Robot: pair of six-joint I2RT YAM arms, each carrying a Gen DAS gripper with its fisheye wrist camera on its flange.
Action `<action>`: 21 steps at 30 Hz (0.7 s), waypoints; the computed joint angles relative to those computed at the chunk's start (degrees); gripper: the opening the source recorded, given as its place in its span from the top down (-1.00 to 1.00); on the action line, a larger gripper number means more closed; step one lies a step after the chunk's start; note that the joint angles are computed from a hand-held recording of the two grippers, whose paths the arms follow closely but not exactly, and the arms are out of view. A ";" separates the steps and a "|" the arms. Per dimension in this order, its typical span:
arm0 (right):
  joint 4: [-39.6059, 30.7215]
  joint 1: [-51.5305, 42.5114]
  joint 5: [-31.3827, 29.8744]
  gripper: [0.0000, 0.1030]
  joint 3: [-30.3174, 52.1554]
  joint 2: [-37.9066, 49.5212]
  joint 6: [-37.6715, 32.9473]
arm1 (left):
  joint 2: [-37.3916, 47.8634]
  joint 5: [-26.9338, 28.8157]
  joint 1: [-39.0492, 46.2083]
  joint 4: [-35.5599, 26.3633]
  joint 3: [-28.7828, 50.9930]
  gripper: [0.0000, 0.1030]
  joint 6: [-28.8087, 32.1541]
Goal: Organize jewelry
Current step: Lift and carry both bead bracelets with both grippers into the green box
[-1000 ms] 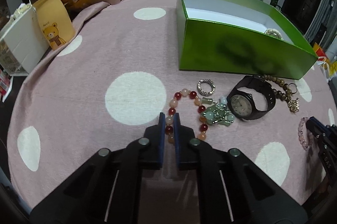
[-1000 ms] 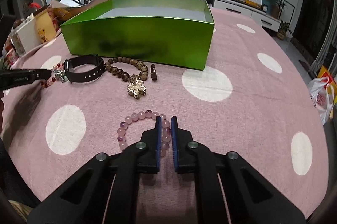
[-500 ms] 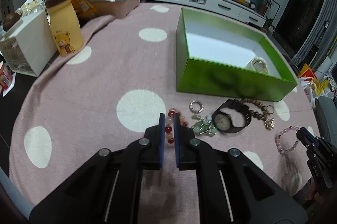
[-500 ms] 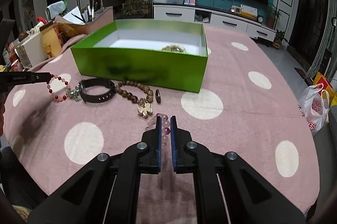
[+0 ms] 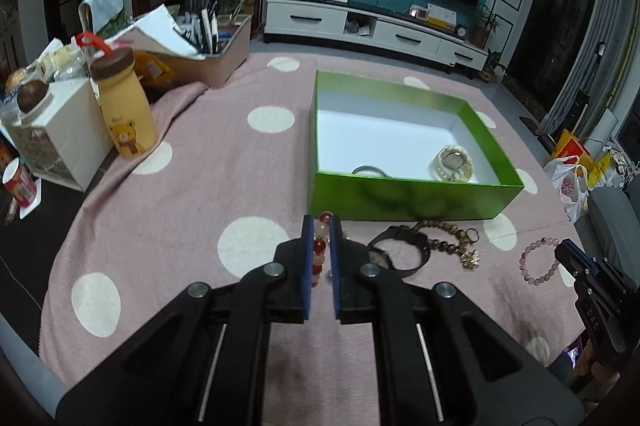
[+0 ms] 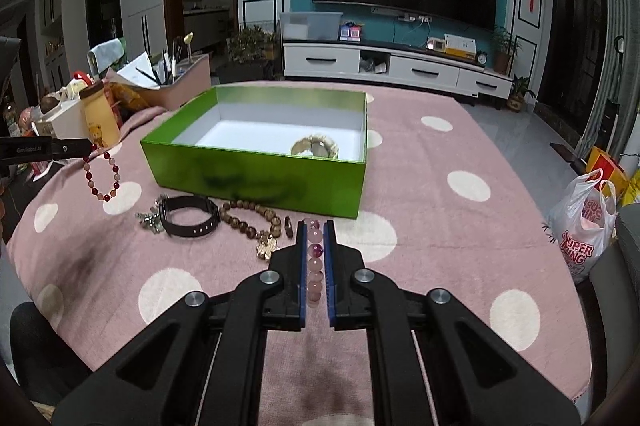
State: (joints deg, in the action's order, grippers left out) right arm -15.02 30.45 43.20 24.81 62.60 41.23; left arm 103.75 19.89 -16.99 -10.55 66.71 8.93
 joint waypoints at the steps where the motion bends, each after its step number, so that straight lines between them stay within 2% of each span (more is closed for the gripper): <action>1: -0.24 0.04 0.19 0.86 0.16 -0.18 0.00 | -0.28 0.12 -0.20 -0.23 0.10 0.86 0.09; 11: -0.30 -1.51 1.23 0.86 0.44 -4.51 -3.05 | -2.22 -0.80 -2.51 -0.59 -0.02 0.86 0.10; 21: 3.75 -5.01 -0.18 0.86 1.02 -5.60 -8.16 | -1.92 -1.63 -5.56 -1.59 3.03 0.86 -0.38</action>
